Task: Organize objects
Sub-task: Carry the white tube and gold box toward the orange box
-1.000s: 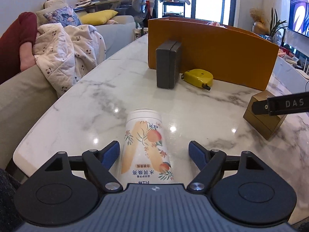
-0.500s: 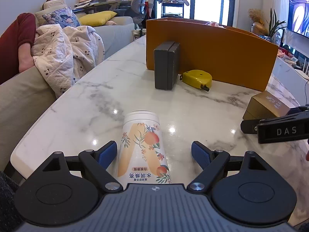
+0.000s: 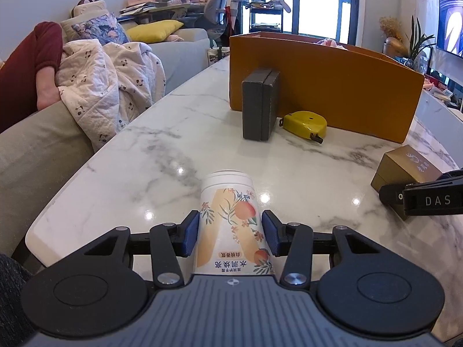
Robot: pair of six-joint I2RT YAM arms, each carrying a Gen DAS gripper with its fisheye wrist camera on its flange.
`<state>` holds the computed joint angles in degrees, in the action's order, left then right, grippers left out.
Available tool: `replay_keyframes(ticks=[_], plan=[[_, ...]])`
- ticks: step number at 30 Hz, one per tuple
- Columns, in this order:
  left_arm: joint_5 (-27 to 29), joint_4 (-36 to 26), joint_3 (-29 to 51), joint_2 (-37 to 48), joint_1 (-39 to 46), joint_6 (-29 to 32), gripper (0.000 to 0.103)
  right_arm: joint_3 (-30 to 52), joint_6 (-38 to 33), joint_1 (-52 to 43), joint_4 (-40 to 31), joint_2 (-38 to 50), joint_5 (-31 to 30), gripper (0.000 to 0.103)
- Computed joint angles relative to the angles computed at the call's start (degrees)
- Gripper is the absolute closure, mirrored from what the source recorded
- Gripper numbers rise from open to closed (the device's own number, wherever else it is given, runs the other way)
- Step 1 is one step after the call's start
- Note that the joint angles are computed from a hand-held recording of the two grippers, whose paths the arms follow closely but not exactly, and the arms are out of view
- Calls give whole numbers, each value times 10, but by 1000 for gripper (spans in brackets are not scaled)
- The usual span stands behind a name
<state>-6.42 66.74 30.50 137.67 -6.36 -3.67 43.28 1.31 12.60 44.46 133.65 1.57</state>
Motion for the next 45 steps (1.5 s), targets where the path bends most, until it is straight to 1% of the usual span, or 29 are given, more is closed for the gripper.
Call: replay_keyframes(ticks=[4,7,9,12,14,17,23,32,36,42,45], plan=[[3,-12,4,-4,2,5,49,-12,8,6,10,-3,7,38],[10,-38,13,-20,5,12,49,-23,3,8,19,-11,9,39],[12,-36,17,-35,2,33,49,-32,7,6,26,-20,6,42],[8,-25,21,-61,-2,64,49,-42,16,2,32,-34,6,42],[13,-39,32,-77,-3,74,49,-44,22,-1,32,-42,5,42],[29,-81,61,-87,-2,71,49,-36,29,-8,16,-49,-1,42],[50,-120,90,-67,-4,57,49,-11,23,-9,-11,-37,4,42],[61,-108,83,-73,-4,54,49,-26,24,-9,3,-55,0,42],[62,-120,83,-86,-3,58,49,-37,29,-6,4,-73,0,42],[82,-128,72,-129,5,51,49,-69,32,-2,20,-129,5,42],[90,-154,90,-158,4,57,49,-81,34,-2,29,-168,10,42]])
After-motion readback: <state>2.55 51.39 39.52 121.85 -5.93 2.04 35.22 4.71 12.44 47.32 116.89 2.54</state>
